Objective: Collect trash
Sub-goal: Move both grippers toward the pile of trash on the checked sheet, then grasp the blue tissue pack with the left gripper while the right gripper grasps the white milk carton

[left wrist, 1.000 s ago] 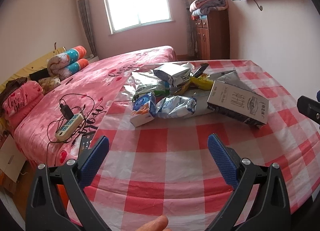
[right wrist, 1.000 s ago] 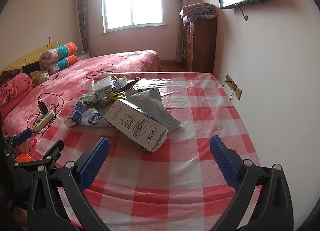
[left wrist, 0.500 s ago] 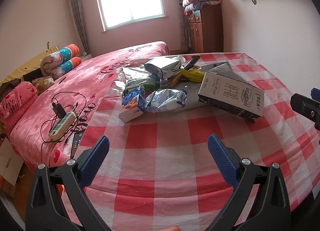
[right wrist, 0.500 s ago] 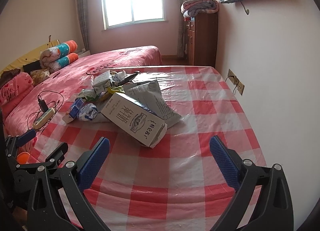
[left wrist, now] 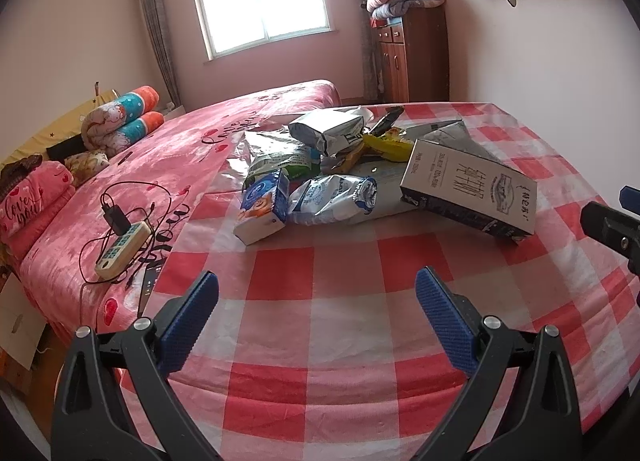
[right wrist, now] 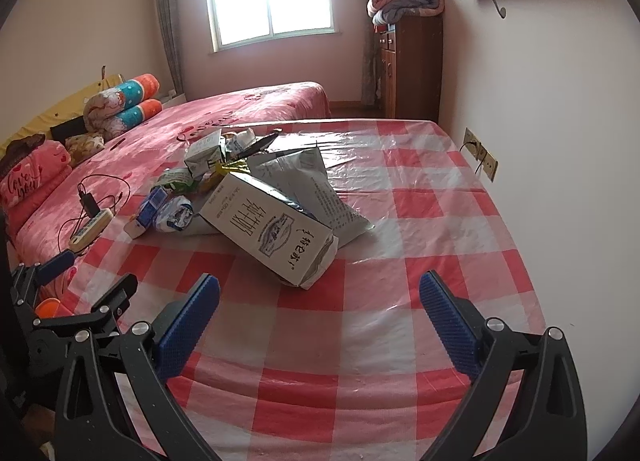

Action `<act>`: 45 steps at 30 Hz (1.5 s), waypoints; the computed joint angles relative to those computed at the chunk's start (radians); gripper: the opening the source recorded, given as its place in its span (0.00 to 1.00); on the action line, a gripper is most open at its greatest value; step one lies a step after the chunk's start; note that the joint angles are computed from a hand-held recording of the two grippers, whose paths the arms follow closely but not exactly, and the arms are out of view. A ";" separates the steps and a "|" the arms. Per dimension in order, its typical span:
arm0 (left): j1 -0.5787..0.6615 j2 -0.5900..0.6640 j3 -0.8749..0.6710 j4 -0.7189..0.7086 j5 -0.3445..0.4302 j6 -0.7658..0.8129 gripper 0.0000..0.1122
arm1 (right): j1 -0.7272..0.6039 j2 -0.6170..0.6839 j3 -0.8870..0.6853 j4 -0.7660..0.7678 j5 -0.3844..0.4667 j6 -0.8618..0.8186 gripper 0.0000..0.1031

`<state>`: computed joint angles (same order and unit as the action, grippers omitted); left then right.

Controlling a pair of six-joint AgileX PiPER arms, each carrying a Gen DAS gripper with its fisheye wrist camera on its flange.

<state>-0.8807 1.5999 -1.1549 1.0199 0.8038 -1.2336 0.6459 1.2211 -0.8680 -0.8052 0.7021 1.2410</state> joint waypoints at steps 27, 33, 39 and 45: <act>0.309 -0.080 -0.003 -0.617 -0.332 0.698 0.88 | -0.261 0.128 -0.093 0.675 -0.250 -0.843 0.95; 0.427 0.013 -0.185 -0.833 -0.245 0.842 0.88 | -0.258 0.184 -0.167 0.620 -0.240 -0.863 0.94; 0.501 0.185 -0.407 -0.950 -0.122 0.944 0.83 | -0.259 0.255 -0.239 0.580 -0.227 -0.886 0.94; 0.569 0.354 -0.587 -1.074 0.002 0.997 0.65 | -0.250 0.313 -0.284 0.549 -0.220 -0.915 0.94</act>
<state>-0.3119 1.9536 -1.7422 -0.0537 0.8061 -0.2363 0.3962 1.5340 -1.1517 -0.2558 0.4817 0.3264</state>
